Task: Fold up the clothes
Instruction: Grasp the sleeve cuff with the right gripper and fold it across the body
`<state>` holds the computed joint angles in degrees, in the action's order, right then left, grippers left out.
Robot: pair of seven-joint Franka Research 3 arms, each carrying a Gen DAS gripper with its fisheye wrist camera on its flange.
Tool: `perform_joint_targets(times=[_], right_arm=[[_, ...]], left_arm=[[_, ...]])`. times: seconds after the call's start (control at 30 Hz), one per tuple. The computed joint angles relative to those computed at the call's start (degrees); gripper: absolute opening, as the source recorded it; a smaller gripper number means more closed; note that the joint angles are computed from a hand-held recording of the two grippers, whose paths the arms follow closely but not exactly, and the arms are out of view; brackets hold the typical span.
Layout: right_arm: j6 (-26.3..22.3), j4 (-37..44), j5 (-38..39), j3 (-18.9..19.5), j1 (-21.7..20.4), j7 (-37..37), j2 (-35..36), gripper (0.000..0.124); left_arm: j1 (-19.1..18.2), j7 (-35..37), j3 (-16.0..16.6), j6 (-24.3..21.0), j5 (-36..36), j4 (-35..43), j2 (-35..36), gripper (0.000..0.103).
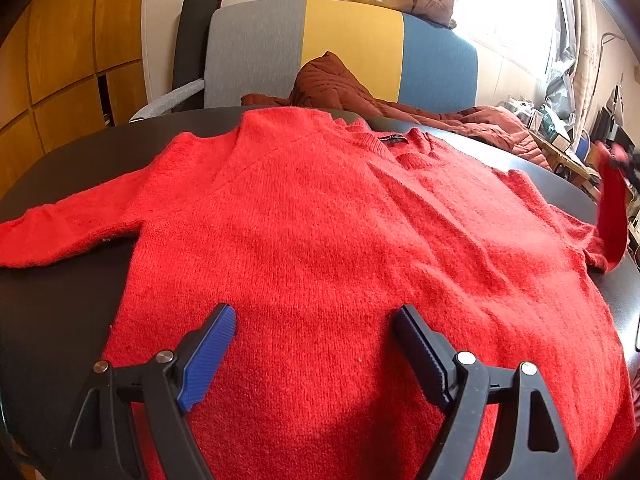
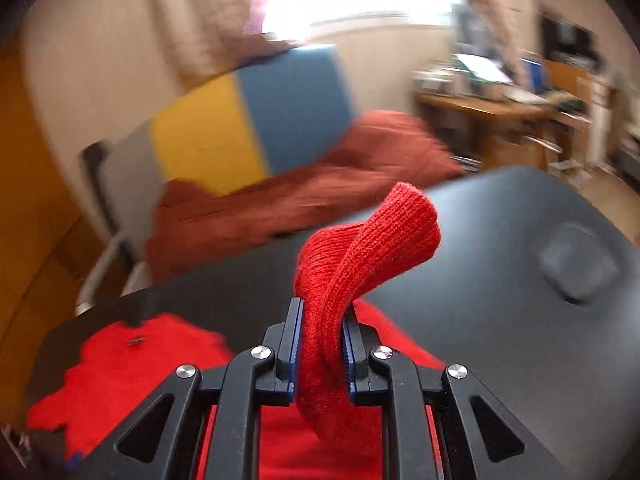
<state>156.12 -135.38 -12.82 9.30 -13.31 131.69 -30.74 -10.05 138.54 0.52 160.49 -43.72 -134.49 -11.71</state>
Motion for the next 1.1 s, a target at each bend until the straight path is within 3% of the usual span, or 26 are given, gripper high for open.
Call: perform_joint_targets(times=[0.23, 0.43, 0.53, 0.7, 0.83, 0.87, 1.0, 1.1], right_arm=[[1.46, 12.18, -1.51, 6.00, 10.65, 0.63, 16.49, 0.017], [0.18, 17.36, -1.18, 5.44, 18.83, -2.31, 25.63, 0.024], [2.66, 14.36, -0.78, 3.64, 21.41, -1.99, 23.84, 0.043], [6.19, 5.16, 3.09, 0.24, 24.47, -3.95, 16.10, 0.044], [2.04, 0.02, 0.61, 2.86, 22.18, -4.34, 11.07, 0.044], [0.77, -1.81, -0.59, 3.77, 21.50, -3.90, 9.65, 0.044], [3.24, -7.74, -3.00, 5.95, 19.00, -1.34, 5.65, 0.044], [5.08, -9.67, -2.88, 6.61, 18.01, -1.08, 4.67, 0.048]], left_arm=[[-0.25, 1.44, 0.30, -0.17, -1.85, -0.01, -0.05, 0.084], [-0.14, 2.74, 0.35, -0.51, -3.42, -0.09, -0.23, 0.083], [-0.09, 3.20, 0.31, -0.51, -4.01, -0.17, -0.29, 0.083], [0.04, 3.09, 0.06, -0.31, -4.00, -0.28, -0.34, 0.083], [0.67, 0.67, -0.16, -1.67, -1.96, 0.25, -0.36, 0.082], [0.97, -0.45, 0.04, -3.24, -1.53, 0.89, -0.29, 0.082], [3.11, -3.96, 1.22, -13.57, -3.85, 7.13, 2.14, 0.076], [5.53, -7.66, -0.39, -16.22, -2.98, 12.96, 5.95, 0.076]])
